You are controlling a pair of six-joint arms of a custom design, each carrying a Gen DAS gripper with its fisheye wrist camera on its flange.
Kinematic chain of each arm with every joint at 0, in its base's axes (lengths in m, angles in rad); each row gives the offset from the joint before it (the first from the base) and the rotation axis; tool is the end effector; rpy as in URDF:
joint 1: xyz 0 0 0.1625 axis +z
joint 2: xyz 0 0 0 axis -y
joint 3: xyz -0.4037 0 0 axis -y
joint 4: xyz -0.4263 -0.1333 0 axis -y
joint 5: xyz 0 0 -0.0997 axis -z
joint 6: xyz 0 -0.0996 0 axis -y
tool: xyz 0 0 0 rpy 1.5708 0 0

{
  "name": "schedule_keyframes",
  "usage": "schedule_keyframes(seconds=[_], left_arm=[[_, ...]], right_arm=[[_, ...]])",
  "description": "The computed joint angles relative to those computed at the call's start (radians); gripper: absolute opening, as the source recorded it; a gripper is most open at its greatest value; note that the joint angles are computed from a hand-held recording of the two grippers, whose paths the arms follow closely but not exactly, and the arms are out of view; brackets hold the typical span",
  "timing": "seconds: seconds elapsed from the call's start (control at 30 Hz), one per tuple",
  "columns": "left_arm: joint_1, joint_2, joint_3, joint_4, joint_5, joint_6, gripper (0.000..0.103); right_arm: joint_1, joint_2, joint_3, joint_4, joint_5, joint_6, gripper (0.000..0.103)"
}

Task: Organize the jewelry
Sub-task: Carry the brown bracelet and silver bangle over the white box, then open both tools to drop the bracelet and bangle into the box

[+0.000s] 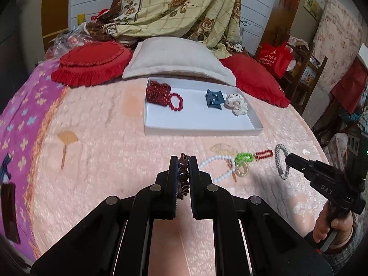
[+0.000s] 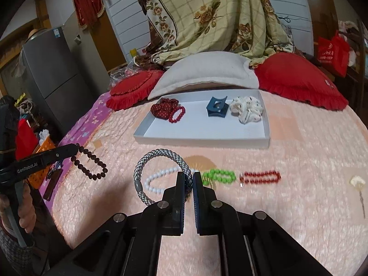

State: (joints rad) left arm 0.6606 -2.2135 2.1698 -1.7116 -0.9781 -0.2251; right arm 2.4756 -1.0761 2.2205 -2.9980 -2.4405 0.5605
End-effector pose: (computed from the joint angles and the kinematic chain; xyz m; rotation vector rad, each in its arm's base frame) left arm -0.1187 -0.3315 0.4414 0.8243 2.5357 -0.6455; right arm 0.4141 -0.2526 0.0958 0.2630 -2.4688 1.0318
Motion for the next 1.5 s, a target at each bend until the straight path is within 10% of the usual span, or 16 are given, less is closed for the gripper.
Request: schedule_keyframes(seconds=[0.77, 1.17, 1.5], left_arm=[[0.301, 0.624, -0.167, -0.426, 0.036, 0.196, 0.007], [0.328, 0.620, -0.162, -0.452, 0.044, 0.201, 0.012], [0.205, 0.405, -0.066, -0.347, 0.113, 0.122, 0.024]], right_arm=[[-0.322, 0.217, -0.264, -0.016, 0.122, -0.224, 0.006], [-0.347, 0.299, -0.339, 0.011, 0.153, -0.237, 0.006], [-0.348, 0.285, -0.334, 0.022, 0.219, -0.215, 0.022]])
